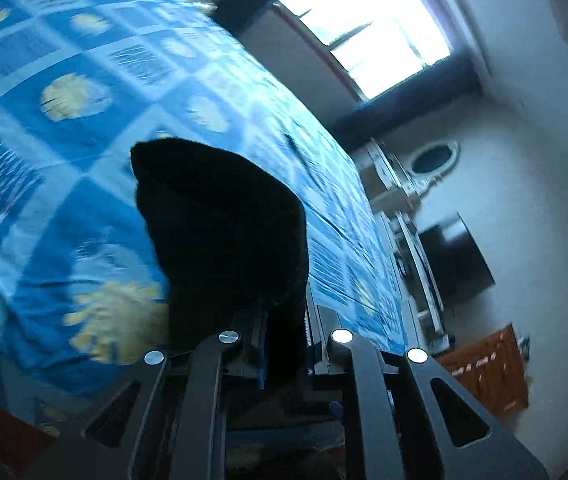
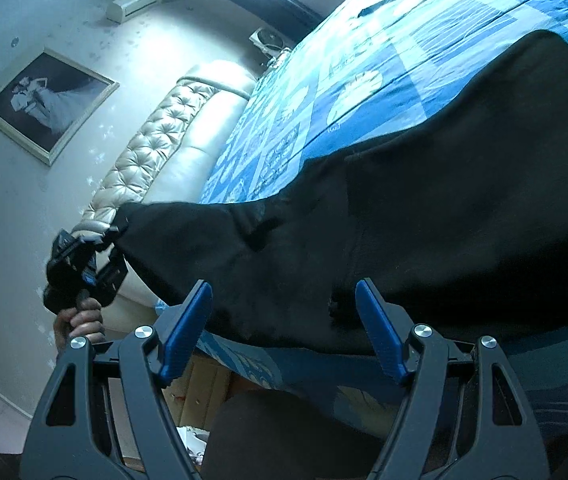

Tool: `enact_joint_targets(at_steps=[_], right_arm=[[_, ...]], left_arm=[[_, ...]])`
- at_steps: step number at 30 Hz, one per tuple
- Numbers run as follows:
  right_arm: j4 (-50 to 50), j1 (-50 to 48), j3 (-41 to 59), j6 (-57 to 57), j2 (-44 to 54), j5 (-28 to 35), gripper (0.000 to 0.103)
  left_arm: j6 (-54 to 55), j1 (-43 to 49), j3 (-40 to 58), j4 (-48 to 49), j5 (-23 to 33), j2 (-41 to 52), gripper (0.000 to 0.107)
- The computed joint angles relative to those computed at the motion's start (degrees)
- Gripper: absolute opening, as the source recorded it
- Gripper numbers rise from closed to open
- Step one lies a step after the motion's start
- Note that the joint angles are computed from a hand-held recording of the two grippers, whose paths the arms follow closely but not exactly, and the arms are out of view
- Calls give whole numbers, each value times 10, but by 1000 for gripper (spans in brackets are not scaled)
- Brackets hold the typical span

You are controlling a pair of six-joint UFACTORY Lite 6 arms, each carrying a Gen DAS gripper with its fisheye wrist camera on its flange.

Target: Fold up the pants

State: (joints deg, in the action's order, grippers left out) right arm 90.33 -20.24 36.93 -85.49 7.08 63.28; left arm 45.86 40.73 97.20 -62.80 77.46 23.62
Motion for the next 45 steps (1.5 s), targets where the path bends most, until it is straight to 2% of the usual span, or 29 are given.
enact_joint_targets(at_steps=[5, 9, 14, 19, 26, 29, 32, 34, 36, 38, 39, 43, 45], right_arm=[[-12, -56, -7, -3, -12, 33, 74], [-22, -114, -6, -3, -10, 55, 74], [-30, -183, 17, 25, 8, 68, 74], [-37, -234, 36, 18, 47, 81, 74], [-38, -260, 55, 10, 103, 77, 74], [-33, -259, 51, 11, 105, 74, 75], [-31, -260, 45, 13, 91, 70, 76], [-31, -260, 43, 12, 86, 66, 80], [-37, -264, 41, 10, 82, 69, 81], [-44, -262, 41, 11, 78, 65, 81], [-46, -261, 47, 15, 80, 63, 82], [-54, -233, 79, 41, 82, 60, 85], [-59, -215, 109, 57, 87, 55, 86]], left_arm=[[6, -123, -75, 5, -71, -82, 13], [-7, -230, -112, 6, -133, -94, 13], [-23, -359, -143, 12, -228, -71, 13], [-34, -450, -168, 10, -303, -40, 13], [-72, -553, -189, 57, -431, 10, 15], [-68, -572, -204, 52, -463, 22, 18], [-24, -588, -246, 21, -493, -8, 34], [-27, -586, -254, 25, -471, -27, 62], [-27, -572, -278, 23, -469, -65, 78], [-24, -555, -311, 24, -478, -109, 80], [-35, -538, -327, 46, -482, -134, 86], [-92, -472, -370, 157, -511, -198, 86], [-47, -418, -391, 143, -517, -211, 86]])
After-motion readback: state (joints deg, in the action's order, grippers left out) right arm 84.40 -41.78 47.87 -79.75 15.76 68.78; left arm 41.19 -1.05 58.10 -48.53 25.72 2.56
